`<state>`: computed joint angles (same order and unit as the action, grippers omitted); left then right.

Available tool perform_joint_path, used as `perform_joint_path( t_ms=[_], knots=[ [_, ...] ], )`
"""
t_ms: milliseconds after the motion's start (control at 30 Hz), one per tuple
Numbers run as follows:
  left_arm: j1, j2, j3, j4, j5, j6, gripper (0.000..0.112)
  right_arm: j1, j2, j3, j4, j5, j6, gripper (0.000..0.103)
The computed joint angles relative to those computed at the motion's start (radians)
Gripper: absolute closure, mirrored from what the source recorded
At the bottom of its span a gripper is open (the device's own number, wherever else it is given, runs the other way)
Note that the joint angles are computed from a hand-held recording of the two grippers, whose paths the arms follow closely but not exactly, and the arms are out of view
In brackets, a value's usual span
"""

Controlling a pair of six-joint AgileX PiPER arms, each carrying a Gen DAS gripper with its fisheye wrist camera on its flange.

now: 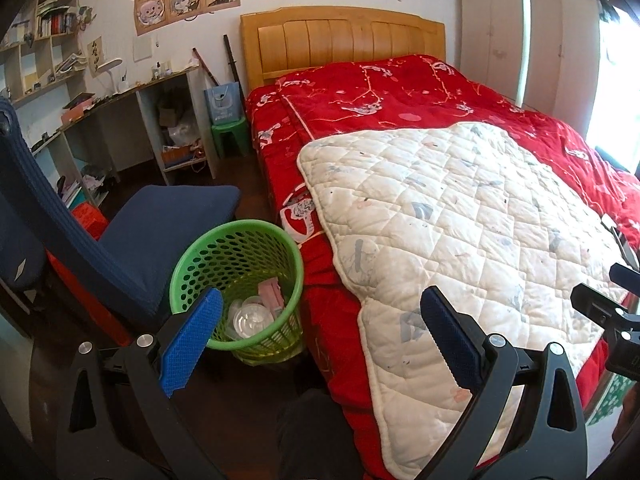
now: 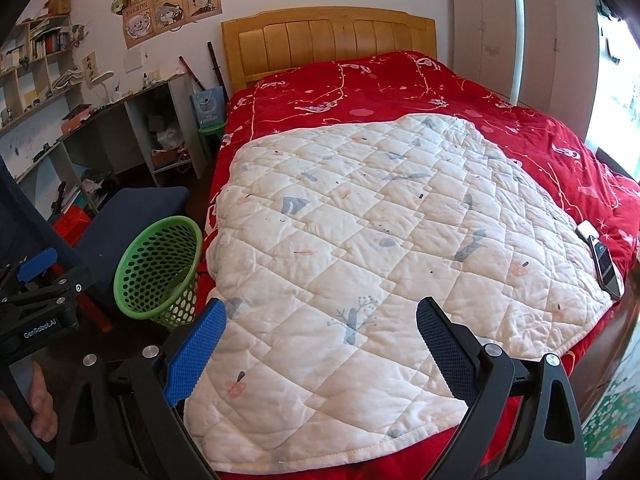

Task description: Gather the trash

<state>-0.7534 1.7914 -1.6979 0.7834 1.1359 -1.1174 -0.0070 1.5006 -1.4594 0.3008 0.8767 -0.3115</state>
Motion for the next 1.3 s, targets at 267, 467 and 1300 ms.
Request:
perform_joint_path(
  t_ms=[267, 467, 1300],
  knots=[
    [-0.014, 0.007, -0.011, 0.014, 0.009, -0.009, 0.015, -0.011, -0.012, -0.001, -0.001, 0.000, 0.000, 0.010],
    [-0.017, 0.011, -0.018, 0.011, 0.014, -0.009, 0.015, -0.014, -0.022, 0.007, -0.003, 0.000, 0.001, 0.010],
    [-0.013, 0.017, -0.029, -0.010, 0.005, -0.009, 0.015, -0.016, -0.023, 0.013, -0.009, -0.003, 0.012, 0.010]
  ],
)
